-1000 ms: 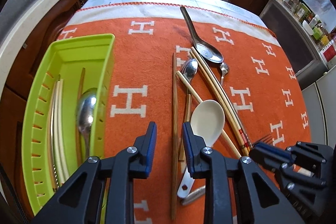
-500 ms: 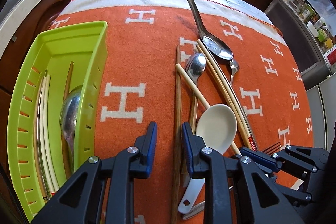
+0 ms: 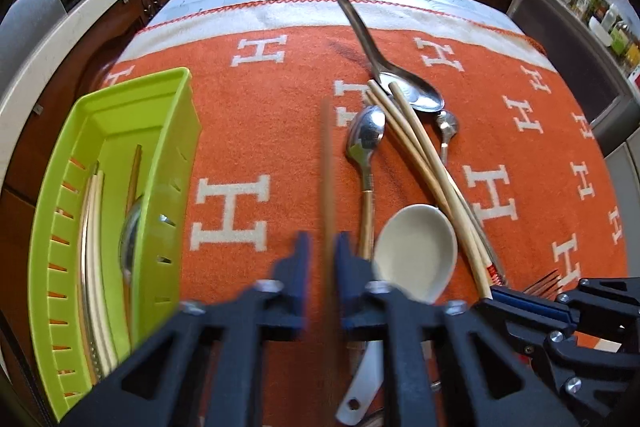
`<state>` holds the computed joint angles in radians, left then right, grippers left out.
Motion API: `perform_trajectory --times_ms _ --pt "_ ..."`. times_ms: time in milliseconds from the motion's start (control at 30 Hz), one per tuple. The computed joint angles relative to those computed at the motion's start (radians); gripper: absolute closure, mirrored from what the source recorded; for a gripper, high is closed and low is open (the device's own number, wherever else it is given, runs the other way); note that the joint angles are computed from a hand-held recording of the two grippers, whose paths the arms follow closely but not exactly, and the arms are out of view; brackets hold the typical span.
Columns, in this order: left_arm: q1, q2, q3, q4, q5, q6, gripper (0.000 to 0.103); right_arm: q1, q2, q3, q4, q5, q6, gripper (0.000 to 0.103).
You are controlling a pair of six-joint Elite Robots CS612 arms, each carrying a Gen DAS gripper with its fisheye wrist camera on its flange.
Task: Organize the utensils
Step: 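Grasp a red-banded chopstick with the right tool while the left grasps a dark wooden chopstick, then carry both chopsticks into the green tray and open both tools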
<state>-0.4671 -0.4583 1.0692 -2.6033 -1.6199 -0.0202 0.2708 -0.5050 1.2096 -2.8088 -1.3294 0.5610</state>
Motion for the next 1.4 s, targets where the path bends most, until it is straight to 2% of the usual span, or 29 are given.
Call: perform_trajectory --times_ms 233,333,500,633,800,1000,1233,1400 --pt "0.020 -0.009 0.009 0.000 -0.067 -0.024 0.099 -0.008 -0.017 0.032 -0.053 0.030 0.054 0.097" --pt "0.025 -0.030 0.035 -0.026 -0.086 -0.024 0.099 -0.008 -0.026 0.043 -0.069 0.036 0.070 0.097" --pt "0.041 -0.093 0.110 -0.096 -0.116 -0.014 0.099 -0.007 -0.040 0.055 -0.096 0.050 0.099 0.097" --pt "0.060 -0.143 0.170 -0.158 -0.112 -0.014 0.099 -0.001 -0.044 0.040 -0.093 0.056 0.113 0.097" --pt "0.084 -0.193 0.231 -0.235 -0.052 -0.018 0.099 0.014 -0.033 -0.020 -0.060 0.074 0.121 0.097" --pt "0.103 -0.211 0.259 -0.296 0.043 -0.024 0.099 0.037 0.018 -0.161 0.031 0.095 0.136 0.097" --pt "0.129 -0.177 0.225 -0.281 0.002 -0.043 0.099 0.062 0.112 -0.363 0.167 0.089 0.163 0.097" --pt "0.141 -0.146 0.194 -0.245 -0.029 -0.040 0.099 0.069 0.175 -0.474 0.258 0.111 0.181 0.097"
